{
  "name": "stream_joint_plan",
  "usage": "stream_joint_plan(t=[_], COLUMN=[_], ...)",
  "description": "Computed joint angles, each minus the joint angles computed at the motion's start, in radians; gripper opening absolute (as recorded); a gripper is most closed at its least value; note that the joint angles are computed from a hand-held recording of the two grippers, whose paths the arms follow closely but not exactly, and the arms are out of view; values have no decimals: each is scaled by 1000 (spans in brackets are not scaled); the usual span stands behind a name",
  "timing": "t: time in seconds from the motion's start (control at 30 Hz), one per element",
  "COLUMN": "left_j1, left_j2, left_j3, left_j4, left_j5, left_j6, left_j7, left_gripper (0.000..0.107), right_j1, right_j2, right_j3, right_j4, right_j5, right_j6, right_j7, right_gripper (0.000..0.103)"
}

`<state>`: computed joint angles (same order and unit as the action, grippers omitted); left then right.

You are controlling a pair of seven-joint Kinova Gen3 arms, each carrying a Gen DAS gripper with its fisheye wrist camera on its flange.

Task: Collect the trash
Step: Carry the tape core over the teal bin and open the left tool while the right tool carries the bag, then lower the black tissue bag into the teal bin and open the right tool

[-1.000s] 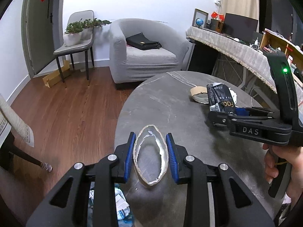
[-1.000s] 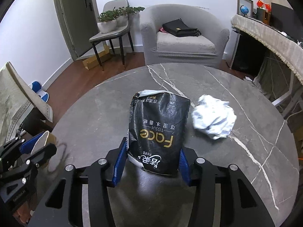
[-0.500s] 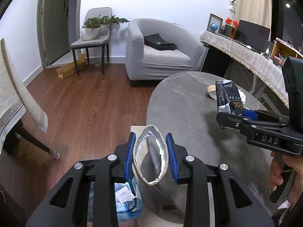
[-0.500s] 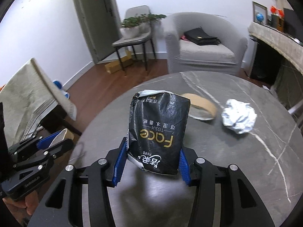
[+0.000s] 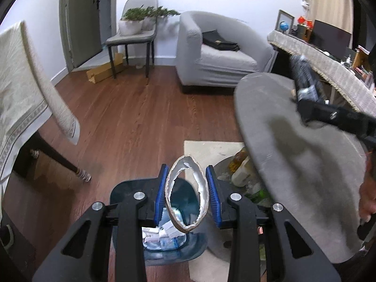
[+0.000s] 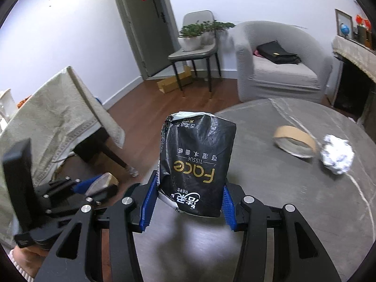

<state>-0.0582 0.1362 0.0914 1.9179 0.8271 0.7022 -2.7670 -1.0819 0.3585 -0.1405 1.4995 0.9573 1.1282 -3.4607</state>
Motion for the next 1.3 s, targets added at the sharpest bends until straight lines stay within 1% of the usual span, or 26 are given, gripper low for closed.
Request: stream_joint_plan(t=[0.17, 0.3, 0.47, 0.67, 0.8, 0.83, 0.97, 1.07, 1.3], left_j1=[-13, -20, -51, -66, -75, -81, -110, -138, -189], left_j2=[43, 72, 98, 148, 171, 175, 175, 176, 164], left_j3=[-8, -7, 5, 8, 8, 9, 17, 21, 17], left_j4=[-18, -32, -42, -70, -87, -93, -97, -107, -119], left_j5=[-53, -122, -160, -251, -308, -318, -318, -297, -237], left_j6=[-11, -29, -31, -18, -13, -8, -8, 6, 37], left_j7=[44, 103, 123, 179, 212, 216, 207, 192, 145], left_gripper=[35, 35, 35, 36, 38, 43, 49, 54, 59], right_j1=[4, 4, 0, -5, -4, -5, -3, -1, 9], right_j2=[38, 68, 114, 161, 189, 197, 238, 271, 340], right_j3=[10, 30, 59, 96, 117, 122, 140, 152, 178], right_j4=[-58, -104, -176, -247, -285, -297, -360, -412, -515], right_j5=[12, -1, -32, -84, -123, -134, -181, -222, -319], right_j6=[-37, -74, -110, -151, -179, -183, -194, -194, -183], right_j7=[47, 88, 168, 247, 299, 312, 378, 430, 533], right_gripper=[49, 49, 49, 49, 49, 50, 49, 49, 49])
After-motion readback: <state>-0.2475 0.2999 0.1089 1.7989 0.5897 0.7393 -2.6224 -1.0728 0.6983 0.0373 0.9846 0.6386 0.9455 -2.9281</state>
